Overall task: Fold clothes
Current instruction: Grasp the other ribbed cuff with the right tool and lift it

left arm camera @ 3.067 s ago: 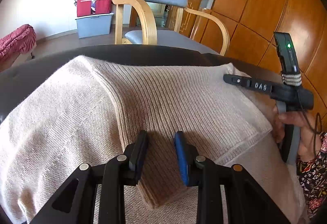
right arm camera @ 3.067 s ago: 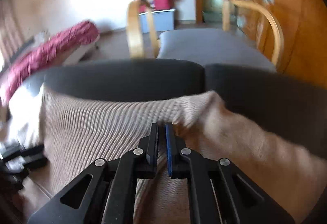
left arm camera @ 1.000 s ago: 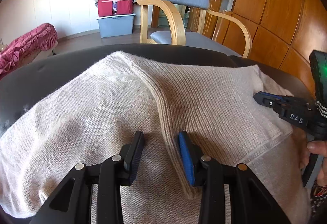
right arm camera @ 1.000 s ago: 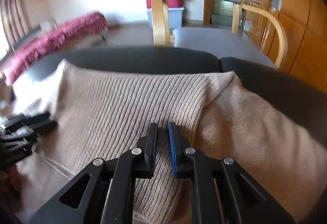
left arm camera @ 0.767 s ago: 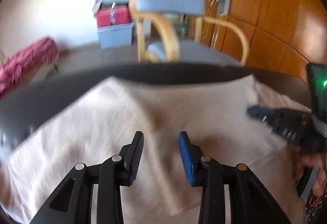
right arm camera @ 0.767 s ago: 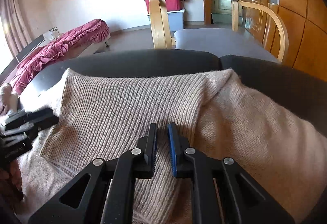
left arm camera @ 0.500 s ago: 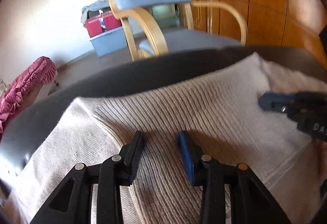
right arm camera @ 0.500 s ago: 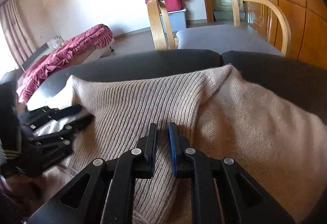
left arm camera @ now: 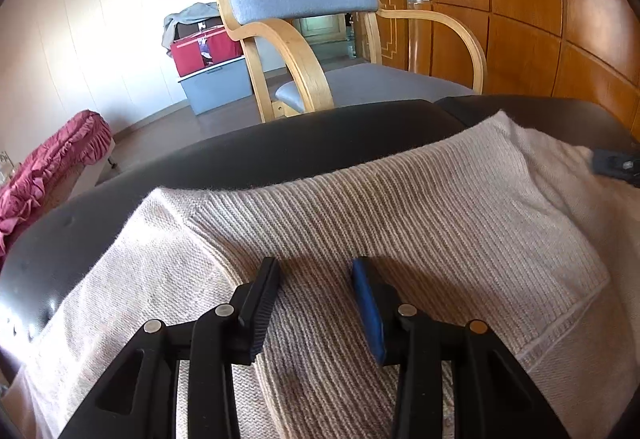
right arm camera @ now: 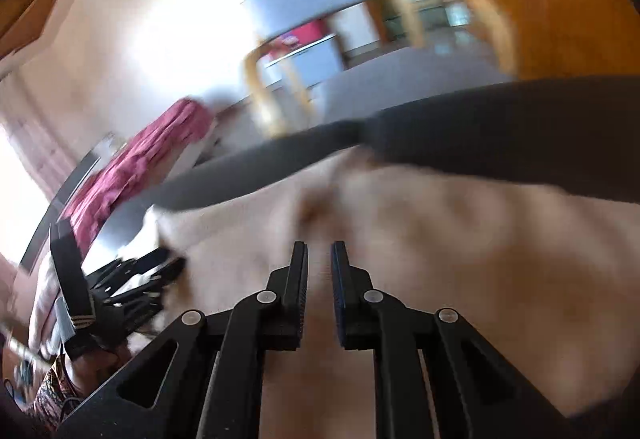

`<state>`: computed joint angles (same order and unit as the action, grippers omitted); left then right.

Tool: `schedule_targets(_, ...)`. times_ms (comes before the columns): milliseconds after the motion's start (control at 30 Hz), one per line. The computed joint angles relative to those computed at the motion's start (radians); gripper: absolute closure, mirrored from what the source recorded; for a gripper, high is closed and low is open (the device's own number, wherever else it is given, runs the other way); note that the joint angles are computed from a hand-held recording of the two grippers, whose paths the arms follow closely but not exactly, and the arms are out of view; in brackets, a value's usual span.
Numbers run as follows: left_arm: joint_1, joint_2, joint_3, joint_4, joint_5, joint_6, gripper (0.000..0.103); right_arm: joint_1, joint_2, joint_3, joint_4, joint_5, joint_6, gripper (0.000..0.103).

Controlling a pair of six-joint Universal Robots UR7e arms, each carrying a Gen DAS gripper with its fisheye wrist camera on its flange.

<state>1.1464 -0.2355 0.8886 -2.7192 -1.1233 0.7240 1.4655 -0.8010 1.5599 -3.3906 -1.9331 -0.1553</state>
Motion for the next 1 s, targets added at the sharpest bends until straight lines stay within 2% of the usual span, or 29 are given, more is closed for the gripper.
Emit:
schedule_targets(33, 0.001, 0.001, -0.004, 0.005, -0.003, -0.004, 0.064, -0.014, -0.045, 0.056, -0.028, -0.016, 0.021, 0.067)
schedule_targets(67, 0.001, 0.002, -0.007, 0.009, -0.004, -0.006, 0.064, -0.030, -0.087, 0.105, -0.051, -0.031, 0.042, 0.059)
schedule_targets(100, 0.001, 0.003, -0.009, 0.009, -0.004, -0.006, 0.064, -0.049, -0.131, 0.159, -0.070, -0.048, 0.066, 0.045)
schedule_targets(167, 0.002, 0.004, -0.012, 0.010, -0.004, -0.005, 0.064, -0.088, -0.215, 0.251, -0.098, -0.092, 0.108, 0.043)
schedule_targets(300, 0.002, 0.002, -0.007, 0.009, -0.006, -0.008, 0.064, -0.138, -0.336, 0.395, -0.186, -0.293, 0.207, 0.043)
schedule_targets(433, 0.002, 0.001, -0.010, 0.015, -0.008, -0.010, 0.064, -0.199, -0.449, 0.520, -0.220, -0.401, 0.374, 0.043)
schedule_targets(567, 0.002, 0.001, -0.004, 0.010, -0.008, -0.011, 0.064, -0.276, -0.522, 0.608, -0.304, -0.324, 0.482, 0.049)
schedule_targets(667, 0.002, 0.000, -0.005, 0.012, -0.009, -0.012, 0.064, -0.300, -0.537, 0.626, -0.353, -0.311, 0.546, 0.049)
schedule_targets(767, 0.003, -0.002, -0.004, 0.014, -0.010, -0.013, 0.063, -0.332, -0.542, 0.632, -0.394, -0.266, 0.573, 0.050)
schedule_targets(867, 0.004, -0.004, -0.004, 0.017, -0.011, -0.013, 0.063, -0.359, -0.538, 0.628, -0.441, -0.229, 0.607, 0.054)
schedule_targets(1000, 0.004, -0.002, -0.006, 0.017, -0.012, -0.014, 0.063, -0.407, -0.546, 0.636, -0.479, -0.162, 0.660, 0.067)
